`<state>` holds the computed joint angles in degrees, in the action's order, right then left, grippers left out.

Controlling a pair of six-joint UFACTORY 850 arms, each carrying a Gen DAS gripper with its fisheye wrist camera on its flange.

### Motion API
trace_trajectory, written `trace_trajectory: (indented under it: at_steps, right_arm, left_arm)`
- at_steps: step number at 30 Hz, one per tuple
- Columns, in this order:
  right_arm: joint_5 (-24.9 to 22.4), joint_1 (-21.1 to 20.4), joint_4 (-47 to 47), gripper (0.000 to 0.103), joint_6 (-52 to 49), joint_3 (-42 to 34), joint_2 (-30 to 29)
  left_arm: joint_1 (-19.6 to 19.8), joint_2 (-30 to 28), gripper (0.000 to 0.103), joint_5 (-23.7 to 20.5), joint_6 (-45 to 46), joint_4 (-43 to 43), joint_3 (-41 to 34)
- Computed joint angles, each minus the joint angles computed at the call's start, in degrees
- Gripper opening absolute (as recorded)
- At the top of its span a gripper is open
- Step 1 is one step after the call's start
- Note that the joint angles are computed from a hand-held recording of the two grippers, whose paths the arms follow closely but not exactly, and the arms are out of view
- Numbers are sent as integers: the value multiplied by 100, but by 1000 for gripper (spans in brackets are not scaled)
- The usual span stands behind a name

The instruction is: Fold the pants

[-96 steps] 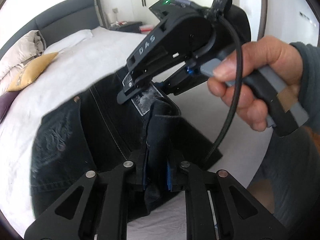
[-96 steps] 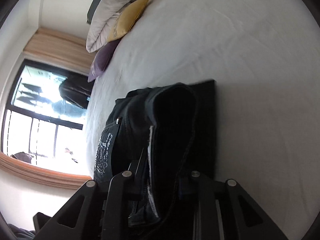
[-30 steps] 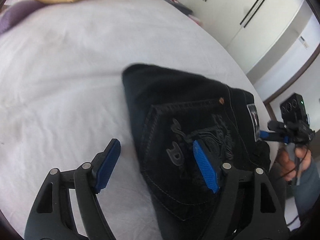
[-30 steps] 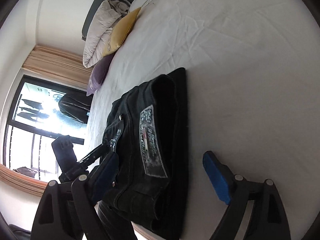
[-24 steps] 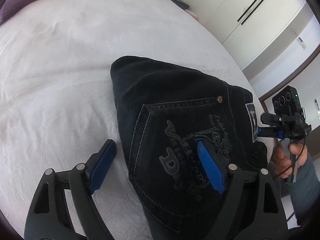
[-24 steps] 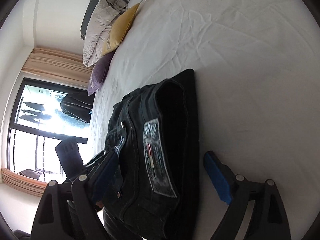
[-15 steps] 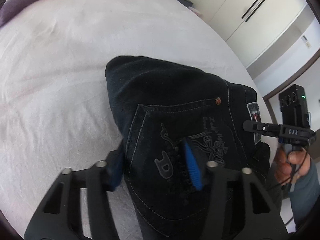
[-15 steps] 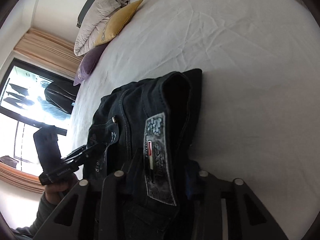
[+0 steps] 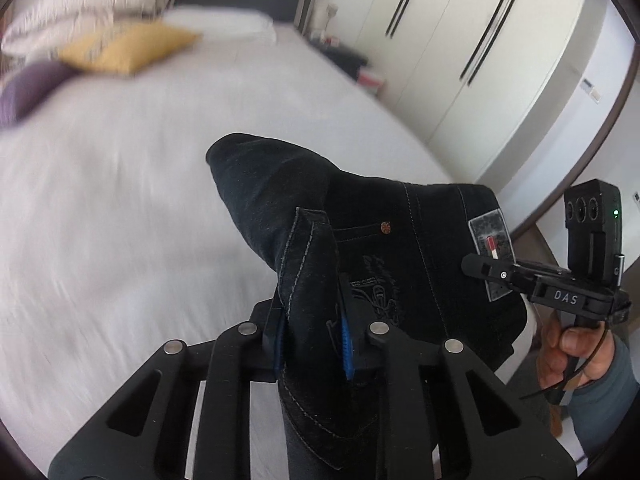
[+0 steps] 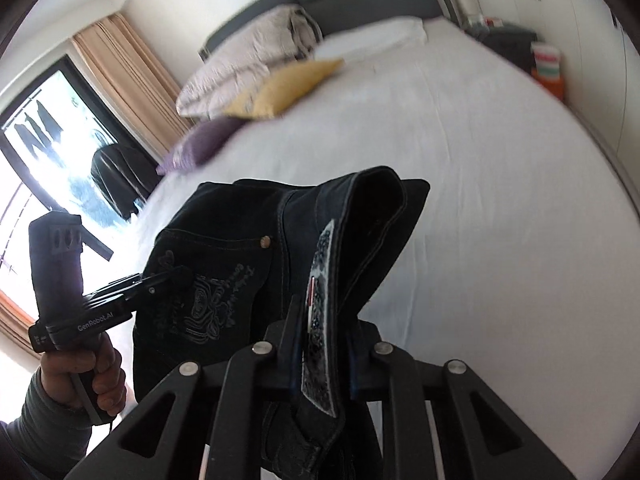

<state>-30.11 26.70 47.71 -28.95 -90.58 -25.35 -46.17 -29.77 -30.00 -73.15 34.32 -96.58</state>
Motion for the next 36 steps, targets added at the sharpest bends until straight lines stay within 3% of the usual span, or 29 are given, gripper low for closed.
trace_trajectory:
  at_steps: [9,13,19,21,22,23,25,28,31,36]
  right_arm:
    - [-230,-159,-660,19,529,-2115,-1250]
    - [-598,-197,-1082,19,1137,-3046,-2073]
    - [-1017,-265,-1497,21,1821,-3795,-2929]
    - [-956,-318,-1518,36,1908,-3748,-3003]
    - [-886,-337,-1533,53,1929,-3643,-2972]
    - [-773,-376,-1402,59,1837,-3424,-2883]
    - [-567,-478,-718,61,1202,-2899,-2624]
    - [-307,-537,-526,74,1062,-2285,-2217]
    - [134,-526,-900,76,1556,-1605,-1682]
    - [1149,-492,-803,80,1390,-240,-397]
  left_arm:
    - [447,-902,19,-567,472,142,-1471]
    - [656,-1487,19,-756,958,-303,-2015]
    - [866,-2317,23,-963,1562,-985,-2646]
    - [867,-2380,32,-949,1402,-879,-2606]
    - [872,-2354,40,-881,1258,-783,-2510]
    - [883,-2293,46,-782,1069,-680,-2362]
    - [906,-2155,63,-680,781,-558,-2104]
    - [896,-1829,64,-559,466,-311,-1653]
    - [743,-1379,66,-636,-324,532,-1119]
    - [91,-546,86,-1475,-2029,2478,-327]
